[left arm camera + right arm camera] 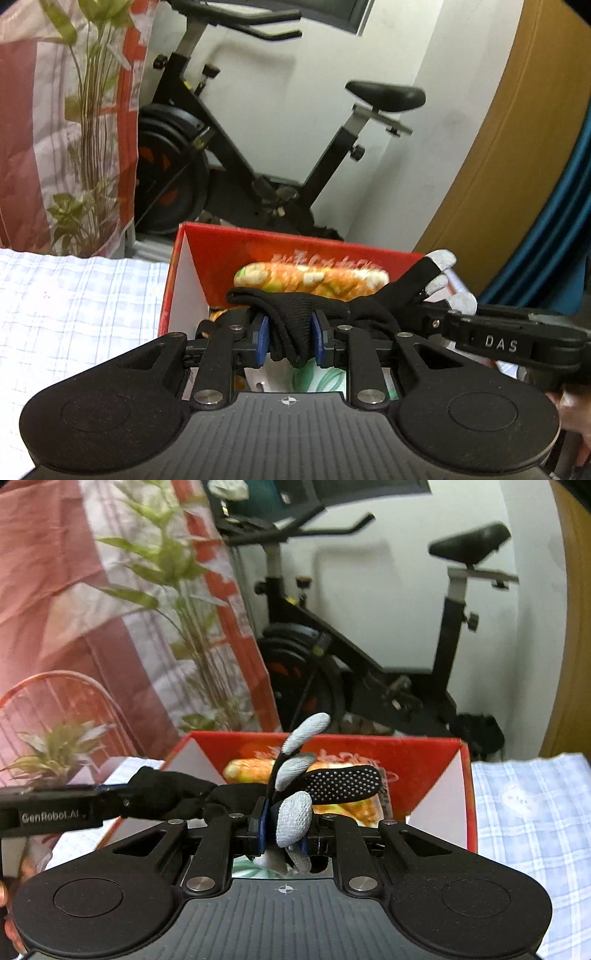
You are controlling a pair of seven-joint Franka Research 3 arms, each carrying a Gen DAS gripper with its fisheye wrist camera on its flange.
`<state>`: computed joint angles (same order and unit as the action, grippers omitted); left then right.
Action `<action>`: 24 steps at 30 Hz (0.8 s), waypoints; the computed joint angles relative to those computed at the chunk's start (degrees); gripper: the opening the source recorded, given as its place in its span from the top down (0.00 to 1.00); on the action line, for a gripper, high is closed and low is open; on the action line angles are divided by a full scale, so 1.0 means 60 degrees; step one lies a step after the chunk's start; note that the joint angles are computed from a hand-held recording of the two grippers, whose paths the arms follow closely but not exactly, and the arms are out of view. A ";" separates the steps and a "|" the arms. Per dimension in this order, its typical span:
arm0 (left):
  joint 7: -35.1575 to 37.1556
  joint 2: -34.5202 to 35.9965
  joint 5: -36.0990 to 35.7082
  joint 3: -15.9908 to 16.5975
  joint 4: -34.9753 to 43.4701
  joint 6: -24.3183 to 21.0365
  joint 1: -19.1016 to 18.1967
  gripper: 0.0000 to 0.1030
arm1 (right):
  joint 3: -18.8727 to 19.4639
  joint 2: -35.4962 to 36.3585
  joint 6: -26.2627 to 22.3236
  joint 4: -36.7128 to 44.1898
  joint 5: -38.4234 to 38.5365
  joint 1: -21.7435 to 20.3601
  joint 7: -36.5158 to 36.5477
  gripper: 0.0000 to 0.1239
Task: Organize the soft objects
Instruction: 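Carry the black glove into the red box and open both grippers, then move both tools back down to the beige knit mesh item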
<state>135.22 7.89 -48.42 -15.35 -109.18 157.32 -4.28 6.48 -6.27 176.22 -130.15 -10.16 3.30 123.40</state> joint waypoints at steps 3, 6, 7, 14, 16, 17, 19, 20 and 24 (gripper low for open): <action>0.0026 -0.0022 0.0443 0.0031 -0.0127 0.0158 -0.0039 0.54 | 0.0047 0.0166 -0.0026 -0.0012 -0.0437 -0.0182 0.0426 0.78; 0.0179 -0.0089 0.0308 -0.0002 -0.0189 0.0325 0.0029 0.29 | 0.0121 0.0147 0.0023 -0.0136 -0.1107 -0.0433 0.1146 0.76; 0.0311 -0.0174 0.0131 -0.0015 -0.0243 0.0331 0.0067 0.28 | 0.0128 0.0091 0.0005 -0.0194 -0.1289 -0.0498 0.1377 0.75; 0.0719 -0.0887 -0.0353 0.0257 -0.0839 0.0561 -0.0129 0.19 | 0.0886 -0.0698 -0.0074 -0.0826 -0.2636 -0.1337 0.2224 0.68; 0.0885 -0.1200 -0.0509 0.0402 -0.1136 0.0592 -0.0252 0.18 | 0.1181 -0.0995 -0.0076 -0.1021 -0.3022 -0.1630 0.2462 0.62; 0.0970 -0.1383 -0.0568 0.0485 -0.1323 0.0637 -0.0329 0.17 | 0.1368 -0.1164 -0.0010 -0.1155 -0.3202 -0.1825 0.2631 0.58; 0.1201 -0.1728 -0.0750 0.0677 -0.1685 0.0724 -0.0509 0.16 | 0.1745 -0.1516 0.0196 -0.1441 -0.3398 -0.2229 0.2846 0.57; 0.1336 -0.1930 -0.0876 0.0784 -0.1901 0.0777 -0.0614 0.16 | 0.1970 -0.1720 0.0317 -0.1608 -0.3440 -0.2458 0.2902 0.57; 0.1763 -0.2586 -0.1459 0.1274 -0.2623 0.0908 -0.1048 0.16 | 0.2934 -0.2704 0.0865 -0.2386 -0.3460 -0.3425 0.3148 0.57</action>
